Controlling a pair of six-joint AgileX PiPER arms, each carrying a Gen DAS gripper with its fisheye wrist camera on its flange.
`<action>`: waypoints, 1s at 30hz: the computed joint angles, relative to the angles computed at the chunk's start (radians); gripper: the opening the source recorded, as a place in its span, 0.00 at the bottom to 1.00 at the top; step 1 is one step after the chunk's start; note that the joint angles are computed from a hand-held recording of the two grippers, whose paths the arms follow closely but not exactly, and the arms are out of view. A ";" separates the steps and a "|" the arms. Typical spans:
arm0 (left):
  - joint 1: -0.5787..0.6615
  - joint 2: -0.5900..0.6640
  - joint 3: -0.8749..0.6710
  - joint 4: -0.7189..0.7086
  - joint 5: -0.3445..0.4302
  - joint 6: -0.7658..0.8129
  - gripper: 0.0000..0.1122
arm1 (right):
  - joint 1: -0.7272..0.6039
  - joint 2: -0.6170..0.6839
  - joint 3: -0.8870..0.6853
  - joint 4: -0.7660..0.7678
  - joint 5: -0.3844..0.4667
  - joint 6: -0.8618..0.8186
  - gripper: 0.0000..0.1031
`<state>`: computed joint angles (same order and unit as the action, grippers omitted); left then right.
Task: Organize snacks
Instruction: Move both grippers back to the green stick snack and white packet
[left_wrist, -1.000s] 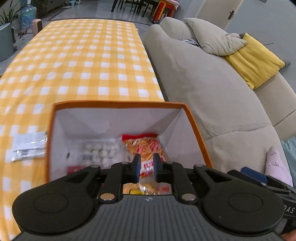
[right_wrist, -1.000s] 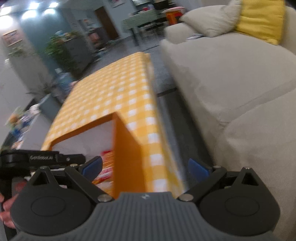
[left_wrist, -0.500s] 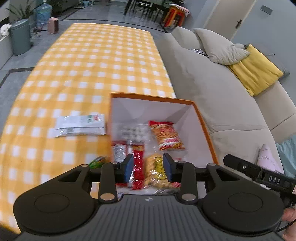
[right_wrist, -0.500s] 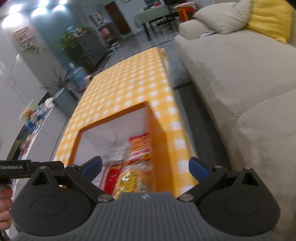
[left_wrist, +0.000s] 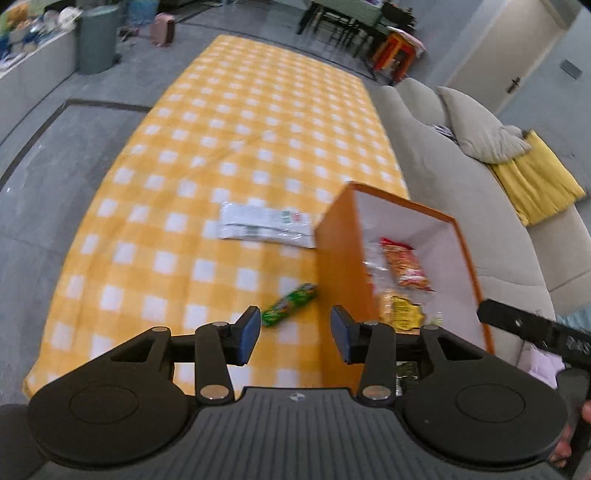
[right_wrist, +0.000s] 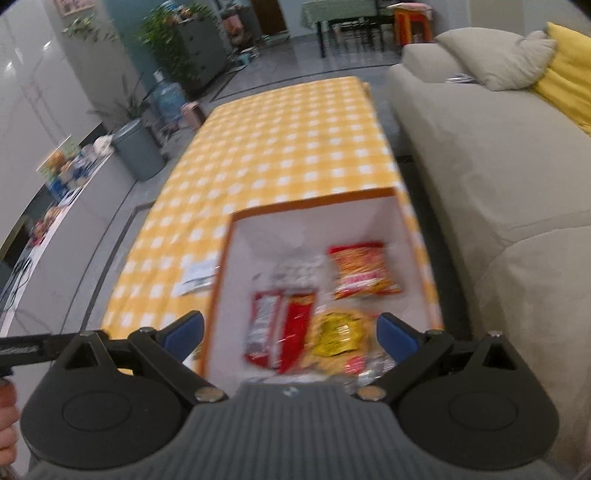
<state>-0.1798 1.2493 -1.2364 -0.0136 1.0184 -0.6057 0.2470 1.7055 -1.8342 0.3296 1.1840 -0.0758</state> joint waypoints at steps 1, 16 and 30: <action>0.034 -0.009 0.022 -0.025 -0.004 0.032 0.45 | 0.025 -0.007 0.008 -0.002 -0.005 0.006 0.94; 0.428 -0.054 0.202 -0.079 -0.057 0.199 0.45 | 0.671 -0.090 0.406 -0.813 -0.597 0.966 0.91; 0.636 -0.021 0.250 -0.365 -0.049 0.464 0.45 | 0.891 0.316 0.289 -1.386 -0.234 1.592 0.87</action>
